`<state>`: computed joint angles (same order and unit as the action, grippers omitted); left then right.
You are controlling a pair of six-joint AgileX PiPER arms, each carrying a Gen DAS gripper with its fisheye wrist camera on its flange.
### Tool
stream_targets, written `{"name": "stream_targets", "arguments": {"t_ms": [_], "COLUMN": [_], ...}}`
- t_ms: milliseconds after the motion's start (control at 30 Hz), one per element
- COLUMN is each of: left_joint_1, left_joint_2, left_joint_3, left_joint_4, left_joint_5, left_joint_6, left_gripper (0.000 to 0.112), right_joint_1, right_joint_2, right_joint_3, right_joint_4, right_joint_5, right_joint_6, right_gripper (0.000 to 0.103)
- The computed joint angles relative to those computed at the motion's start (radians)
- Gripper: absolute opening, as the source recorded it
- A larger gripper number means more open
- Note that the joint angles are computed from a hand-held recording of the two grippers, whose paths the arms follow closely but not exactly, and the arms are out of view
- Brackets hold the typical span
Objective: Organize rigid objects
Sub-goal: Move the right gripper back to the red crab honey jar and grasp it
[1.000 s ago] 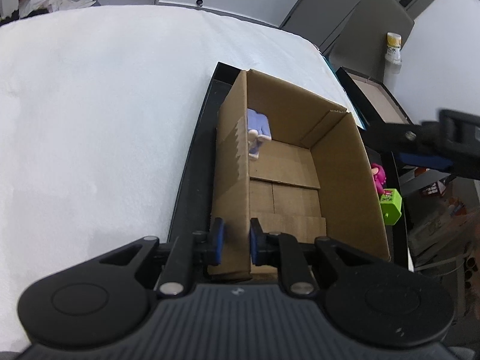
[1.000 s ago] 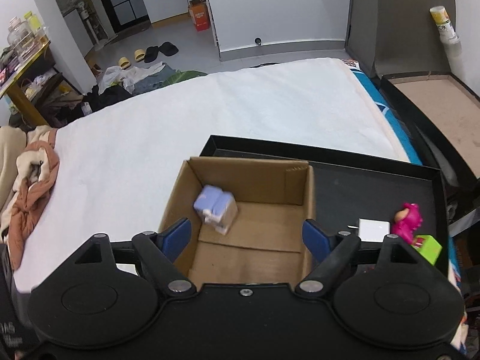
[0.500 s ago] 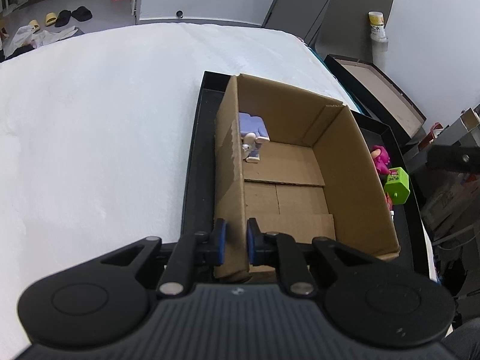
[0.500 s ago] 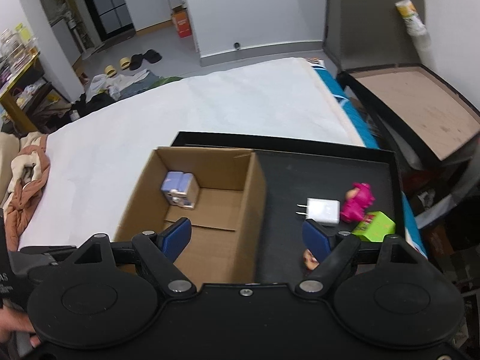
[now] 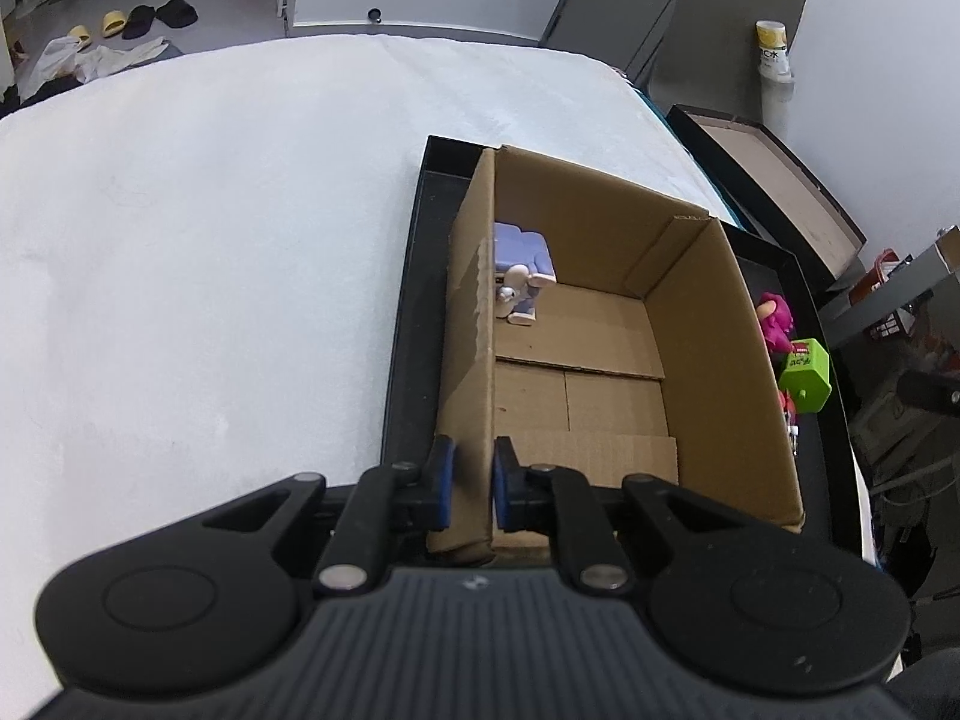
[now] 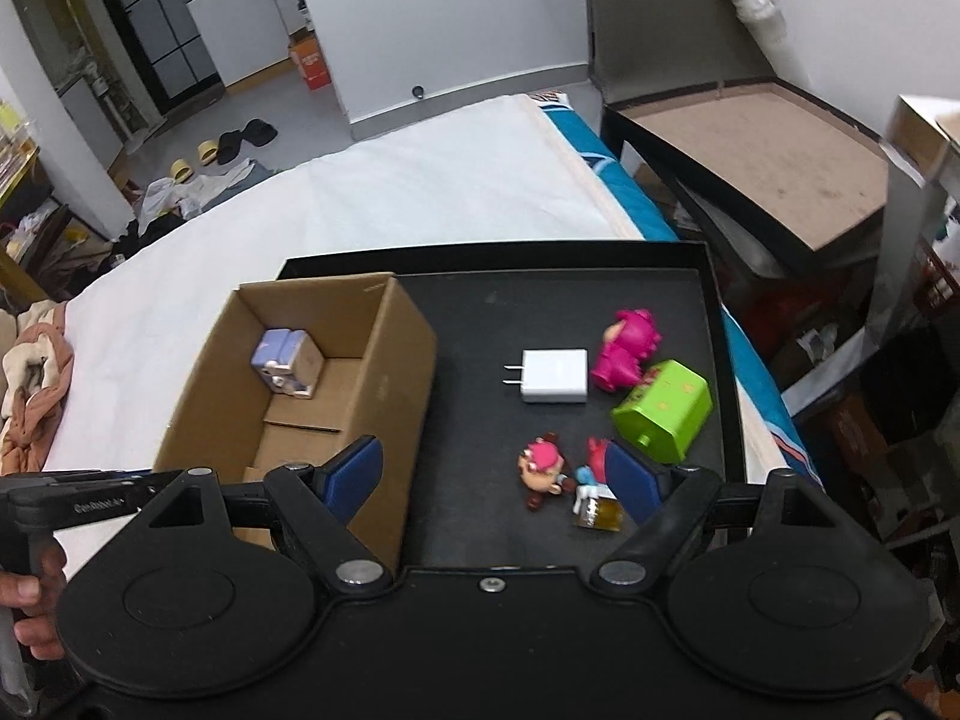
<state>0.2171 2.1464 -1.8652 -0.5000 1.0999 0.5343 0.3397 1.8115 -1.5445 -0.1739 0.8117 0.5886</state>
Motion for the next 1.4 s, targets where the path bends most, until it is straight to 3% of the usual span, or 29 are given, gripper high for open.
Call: {"name": "stream_targets", "arguments": {"t_ms": [233, 367, 533, 800, 1133, 1233, 1333, 1400], "left_joint_1": [-0.009, -0.021, -0.036, -0.042, -0.068, -0.077, -0.082, -0.086], "left_joint_2": [-0.009, -0.024, -0.007, 0.012, 0.022, 0.026, 0.031, 0.031], "left_joint_3": [0.01, 0.037, 0.007, -0.01, -0.031, -0.033, -0.04, -0.036], "left_joint_4": [0.021, 0.037, 0.075, 0.089, 0.143, 0.16, 0.171, 0.177], "left_joint_5": [-0.012, -0.04, -0.023, -0.023, -0.022, -0.03, -0.029, -0.035], "left_joint_6": [-0.041, -0.047, -0.079, -0.131, -0.187, -0.205, -0.217, -0.213], "left_gripper": [0.012, 0.012, 0.012, 0.013, 0.013, 0.013, 0.013, 0.013], "right_joint_1": [-0.054, -0.102, -0.152, -0.229, -0.313, -0.306, -0.316, -0.302], "right_joint_2": [-0.033, -0.021, -0.001, 0.045, 0.13, 0.152, 0.166, 0.174], "right_joint_3": [0.115, 0.172, 0.255, 0.29, 0.275, 0.261, 0.263, 0.254], "right_joint_4": [0.023, 0.031, 0.1, 0.385, 0.63, 0.591, 0.668, 0.62], "right_joint_5": [-0.079, -0.128, -0.238, -0.347, -0.323, -0.317, -0.323, -0.32], "right_joint_6": [0.014, 0.056, 0.042, -0.203, -0.405, -0.378, -0.446, -0.404], "right_gripper": [0.08, 0.067, 0.06, 0.05, 0.04, 0.04, 0.04, 0.04]}}
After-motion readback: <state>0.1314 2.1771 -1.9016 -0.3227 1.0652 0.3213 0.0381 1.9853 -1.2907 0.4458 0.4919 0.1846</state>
